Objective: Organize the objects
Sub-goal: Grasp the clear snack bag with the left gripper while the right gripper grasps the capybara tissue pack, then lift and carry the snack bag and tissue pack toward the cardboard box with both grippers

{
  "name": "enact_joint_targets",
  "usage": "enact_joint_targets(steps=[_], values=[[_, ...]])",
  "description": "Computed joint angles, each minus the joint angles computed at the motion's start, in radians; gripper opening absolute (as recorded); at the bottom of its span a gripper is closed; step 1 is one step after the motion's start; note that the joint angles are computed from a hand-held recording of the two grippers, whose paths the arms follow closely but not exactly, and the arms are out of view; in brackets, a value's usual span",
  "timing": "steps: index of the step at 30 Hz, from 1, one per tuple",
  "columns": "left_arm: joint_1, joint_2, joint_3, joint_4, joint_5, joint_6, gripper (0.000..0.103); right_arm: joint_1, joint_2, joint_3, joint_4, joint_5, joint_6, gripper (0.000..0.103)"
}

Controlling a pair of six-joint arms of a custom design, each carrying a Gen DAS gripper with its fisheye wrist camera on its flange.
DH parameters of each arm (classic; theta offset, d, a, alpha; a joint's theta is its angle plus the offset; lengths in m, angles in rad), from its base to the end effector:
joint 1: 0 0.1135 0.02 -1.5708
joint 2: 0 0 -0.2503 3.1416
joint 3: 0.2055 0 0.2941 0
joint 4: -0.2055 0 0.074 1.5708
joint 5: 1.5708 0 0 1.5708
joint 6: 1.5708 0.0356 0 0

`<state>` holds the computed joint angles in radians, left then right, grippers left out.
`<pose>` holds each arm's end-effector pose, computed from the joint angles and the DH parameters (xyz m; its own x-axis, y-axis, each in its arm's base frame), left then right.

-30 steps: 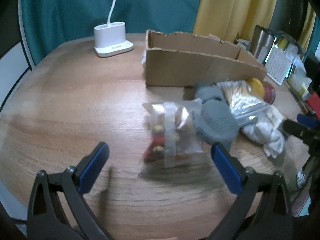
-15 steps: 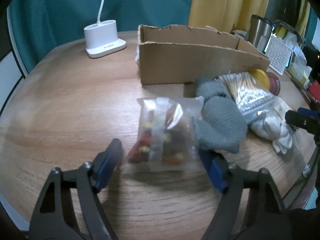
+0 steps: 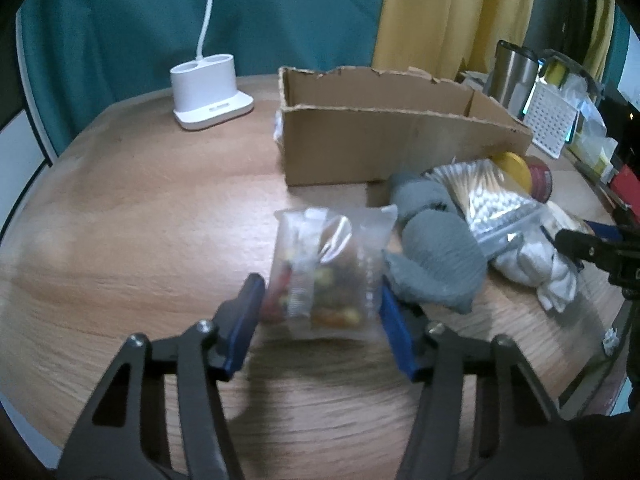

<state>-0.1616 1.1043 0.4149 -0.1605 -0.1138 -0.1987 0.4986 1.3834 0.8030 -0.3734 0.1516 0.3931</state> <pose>0.2375 -0.0346 0.1181 -0.7438 -0.0774 -0.6639 -0.0621 0.9970 -0.0467 0.2750 0.1436 0.1627 -0.8134 -0.0117 -0.5816 -0.0914 0.9900 0.1079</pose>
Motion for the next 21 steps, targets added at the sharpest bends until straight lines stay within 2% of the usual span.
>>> enact_joint_targets(steps=[21], values=[[0.042,-0.159,0.018,-0.097,0.002,-0.004,0.054,0.006,-0.068,0.022,-0.002,0.01,-0.049,0.078]])
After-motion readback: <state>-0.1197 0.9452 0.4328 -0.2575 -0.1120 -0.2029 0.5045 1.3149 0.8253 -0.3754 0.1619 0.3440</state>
